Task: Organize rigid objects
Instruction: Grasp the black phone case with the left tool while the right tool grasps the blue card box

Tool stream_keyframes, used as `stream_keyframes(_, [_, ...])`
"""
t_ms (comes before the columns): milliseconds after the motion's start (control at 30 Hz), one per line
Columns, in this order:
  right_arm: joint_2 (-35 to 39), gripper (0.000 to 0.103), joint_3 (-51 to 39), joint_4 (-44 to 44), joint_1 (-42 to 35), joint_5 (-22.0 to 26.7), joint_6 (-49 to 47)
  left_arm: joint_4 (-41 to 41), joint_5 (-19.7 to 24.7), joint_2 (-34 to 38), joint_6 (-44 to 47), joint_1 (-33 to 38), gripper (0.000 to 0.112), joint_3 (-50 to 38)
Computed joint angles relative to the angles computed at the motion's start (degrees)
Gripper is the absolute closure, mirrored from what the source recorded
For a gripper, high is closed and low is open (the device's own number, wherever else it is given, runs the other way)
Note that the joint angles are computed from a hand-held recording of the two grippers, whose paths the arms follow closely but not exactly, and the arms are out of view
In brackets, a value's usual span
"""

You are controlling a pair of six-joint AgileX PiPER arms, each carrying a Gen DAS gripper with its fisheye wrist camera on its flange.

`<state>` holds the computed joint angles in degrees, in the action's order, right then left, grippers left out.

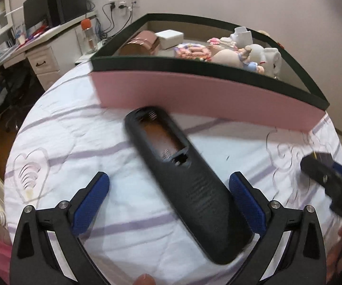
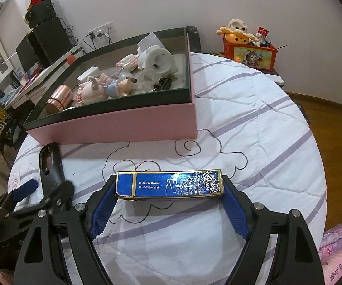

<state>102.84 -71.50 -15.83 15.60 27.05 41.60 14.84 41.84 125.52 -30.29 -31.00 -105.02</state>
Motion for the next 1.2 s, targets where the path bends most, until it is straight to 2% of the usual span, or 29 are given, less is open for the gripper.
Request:
stream_keyframes(100, [0.1, 0.02, -0.1, 0.4, 0.2, 0.0, -0.3, 1.2, -0.6, -1.3, -2.4, 0.1, 0.009, 2.2])
stream_keyframes(200, [0.7, 0.02, -0.9, 0.4, 0.8, 0.4, -0.1, 6.1, 1.8, 1.0, -6.2, -1.4, 0.009, -0.8])
stream_keyframes(300, [0.9, 0.02, -1.5, 0.8, 1.2, 0.6, -0.4, 3.8, 1.9, 1.9, -4.2, -0.5, 0.01, -2.6])
stream_keyframes(400, [0.9, 0.02, -1.8, 0.9, 1.8, 0.9, -0.4, 3.4, -1.5, -0.7, -2.6, 0.0, 0.022, 2.0])
stream_keyframes(467, [0.7, 0.02, -1.8, 0.7, 2.0, 1.1, -0.1, 2.4, -4.1, -2.7, -1.1, 0.8, 0.039, 5.3])
stream_keyframes(500, [0.7, 0.02, -1.8, 0.7, 2.1, 1.2, -0.1, 0.6, -6.1, -4.6, 1.0, 1.9, 0.044, 8.3])
stream_keyframes(567, [0.5, 0.02, -1.7, 0.6, 2.2, 1.3, 0.1, -3.4, -7.9, -6.1, 5.4, 3.5, 0.061, 10.4])
stream_keyframes(633, [0.5, 0.02, -1.7, 0.5, 2.3, 1.5, 0.2, -9.2, -9.1, -7.3, 11.9, 5.8, 0.067, 12.1])
stream_keyframes(700, [0.4, 0.02, -1.7, 0.3, 2.5, 1.6, 0.7, -8.4, -8.1, -6.3, 13.3, 5.9, 0.061, 10.4])
stream_keyframes(767, [0.7, 0.02, -2.1, 0.3, 2.6, 1.9, 0.9, -4.0, -6.5, -4.5, 11.9, 4.7, 0.033, 8.0])
stream_keyframes(833, [0.9, 0.02, -2.5, 0.4, 3.0, 2.0, 1.0, -3.6, -6.4, -3.2, 12.5, 4.3, 0.028, 6.7])
stream_keyframes(900, [1.0, 0.02, -2.7, 0.2, 3.4, 2.3, 1.2, -4.2, -6.1, -2.9, 12.8, 4.4, 0.033, 6.0])
stream_keyframes(967, [0.9, 0.02, -2.9, 0.0, 3.5, 2.6, 1.3, -4.0, -7.1, -4.1, 11.9, 4.7, 0.06, 7.5])
stream_keyframes(1033, [0.8, 0.02, -3.0, -0.4, 3.8, 2.9, 1.8, -6.3, -7.5, -4.8, 13.6, 5.4, 0.068, 8.3])
stream_keyframes(1200, [-0.1, 0.02, -2.9, -1.7, 4.4, 3.6, 3.2, -16.4, -9.0, -7.6, 21.7, 8.1, 0.068, 12.0])
